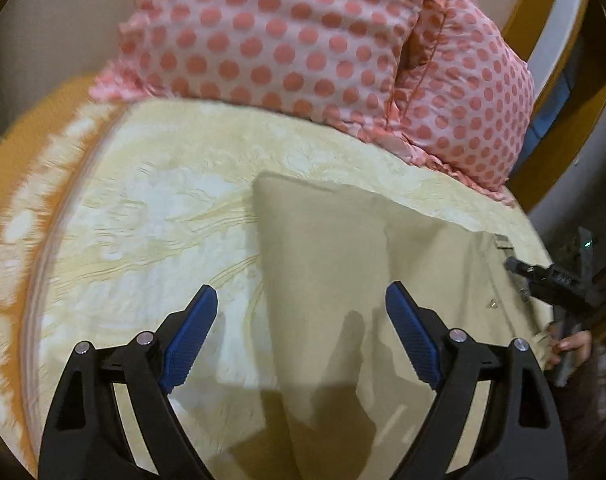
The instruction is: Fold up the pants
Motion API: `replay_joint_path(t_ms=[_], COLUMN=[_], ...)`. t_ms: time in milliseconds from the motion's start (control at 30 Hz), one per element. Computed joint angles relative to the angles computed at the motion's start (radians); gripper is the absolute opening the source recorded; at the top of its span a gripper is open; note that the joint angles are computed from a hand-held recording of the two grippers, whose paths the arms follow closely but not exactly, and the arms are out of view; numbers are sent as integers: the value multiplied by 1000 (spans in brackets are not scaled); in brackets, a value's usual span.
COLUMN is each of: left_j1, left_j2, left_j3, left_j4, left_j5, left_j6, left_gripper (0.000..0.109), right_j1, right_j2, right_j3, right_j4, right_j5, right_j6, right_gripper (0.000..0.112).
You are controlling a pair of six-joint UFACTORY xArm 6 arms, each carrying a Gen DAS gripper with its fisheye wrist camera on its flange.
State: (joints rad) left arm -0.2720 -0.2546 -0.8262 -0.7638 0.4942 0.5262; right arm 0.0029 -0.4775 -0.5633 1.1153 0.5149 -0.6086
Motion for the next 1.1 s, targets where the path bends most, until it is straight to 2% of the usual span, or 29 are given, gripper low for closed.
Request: replay_joint_path(t_ms=[67, 100, 133, 167, 233, 300, 367, 400, 433, 467, 500, 533, 567, 733, 833, 900, 967, 1000, 1033, 1067, 1100], left_j1=[29, 31, 28, 21, 13, -5, -24, -28, -28, -18, -5, 8, 17, -27, -46, -65, -89, -92, -82, -69, -58], left_j2=[72, 99, 120, 123, 140, 148, 146, 141, 137, 132, 137, 148, 156, 189, 264, 349, 426, 474, 512, 530, 535], left_j3=[-68, -90, -109, -111, -136, -145, -139, -132, -126, -125, -137, -154, -168, -216, -308, -405, -481, -524, -560, -588, -605], left_j4=[-42, -30, -13, -9, -17, 4, 42, 43, 29, -1, -34, -64, -79, -4, 45, 89, 260, 365, 469, 574, 679], left_j5=[86, 99, 109, 106, 134, 146, 127, 120, 116, 127, 153, 184, 205, 128, 78, 6, -85, -111, -100, -60, -22], left_j6=[34, 21, 12, 21, 65, 71, 68, 74, 86, 101, 118, 130, 130, 75, 28, -26, -165, -251, -350, -449, -546], left_gripper=[87, 87, 87, 87, 87, 87, 87, 78, 72, 48, 19, 10, 8, 5, 5, 5, 7, 14, 18, 25, 35], right_j1=[6, 5, -3, -4, 4, -9, -30, -37, -52, -72, -86, -94, -103, -85, -79, -70, -54, -41, -22, -7, -7], right_j2=[1, -9, -25, -33, -18, 20, 29, 30, 29, 22, 15, 14, 10, 54, 130, 206, 283, 319, 344, 386, 395], right_j3=[-6, -2, 5, 8, 0, -22, -31, -30, -30, -26, -26, -30, -36, -111, -209, -294, -374, -407, -423, -429, -423], right_j4=[-25, -13, 30, 39, -16, -41, 18, 38, 81, 137, 166, 186, 211, 194, 180, 187, 165, 98, -7, -111, -216], right_j5=[-7, -6, 12, 13, 5, 37, 83, 98, 135, 177, 203, 221, 244, 225, 188, 144, 73, 26, -30, -94, -116], right_j6=[1, -20, -77, -93, -52, -18, -64, -85, -128, -175, -199, -215, -233, -217, -208, -205, -175, -117, -29, 56, 147], right_gripper=[30, 25, 24, 24, 34, 39, 36, 18, 15, 14, 14, 13, 13, 13, 13, 13, 13, 17, 24, 28, 37])
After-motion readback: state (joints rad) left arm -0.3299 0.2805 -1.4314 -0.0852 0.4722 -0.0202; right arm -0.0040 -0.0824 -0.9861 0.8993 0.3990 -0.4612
